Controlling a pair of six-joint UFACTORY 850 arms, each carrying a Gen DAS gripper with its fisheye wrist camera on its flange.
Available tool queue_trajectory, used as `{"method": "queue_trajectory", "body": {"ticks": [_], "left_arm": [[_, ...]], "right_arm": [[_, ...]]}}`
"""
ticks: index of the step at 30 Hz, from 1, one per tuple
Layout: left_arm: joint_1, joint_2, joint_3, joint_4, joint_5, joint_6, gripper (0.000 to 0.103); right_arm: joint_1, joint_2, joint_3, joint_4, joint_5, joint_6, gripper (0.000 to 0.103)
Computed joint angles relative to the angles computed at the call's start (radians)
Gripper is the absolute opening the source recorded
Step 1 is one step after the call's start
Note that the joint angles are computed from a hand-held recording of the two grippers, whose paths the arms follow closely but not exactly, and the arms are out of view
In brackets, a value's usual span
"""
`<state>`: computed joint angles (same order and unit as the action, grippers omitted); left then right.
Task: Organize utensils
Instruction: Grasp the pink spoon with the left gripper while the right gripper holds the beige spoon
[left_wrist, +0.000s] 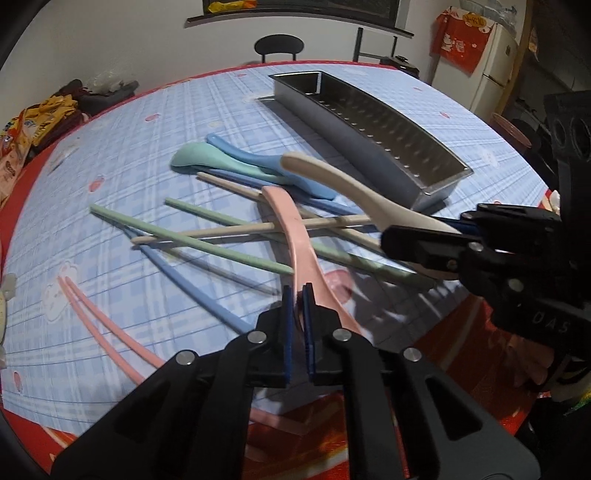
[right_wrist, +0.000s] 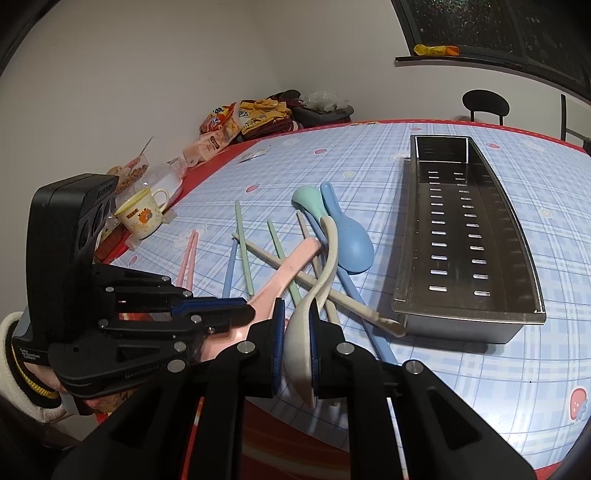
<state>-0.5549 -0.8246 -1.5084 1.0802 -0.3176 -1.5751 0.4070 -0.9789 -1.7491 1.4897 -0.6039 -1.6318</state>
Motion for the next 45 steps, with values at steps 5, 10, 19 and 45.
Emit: {"method": "queue_trajectory", "body": {"ticks": [5,10,19,45], "left_arm": [[-0.003,-0.017,-0.022,-0.064,0.026,0.087,0.02],[0.004,-0.022,-0.027,-0.057,0.041,0.072,0.027],[0.013,-0.053,-0.08,-0.127,0.041,0.179,0.039],[-0.002,-0.082,-0.127,-0.169,0.035,0.217,0.052]], "right_arm": [[-0.001,-0.001,-0.001,-0.004,-0.002,0.002,0.012],[-0.001,-0.002,-0.002,-0.007,-0.002,0.006,0.012],[-0.003,-0.002,0.0,-0.001,-0.003,0.011,0.012],[-0.024,0.004,0.02,0.109,-0.004,-0.011,0.012]]}}
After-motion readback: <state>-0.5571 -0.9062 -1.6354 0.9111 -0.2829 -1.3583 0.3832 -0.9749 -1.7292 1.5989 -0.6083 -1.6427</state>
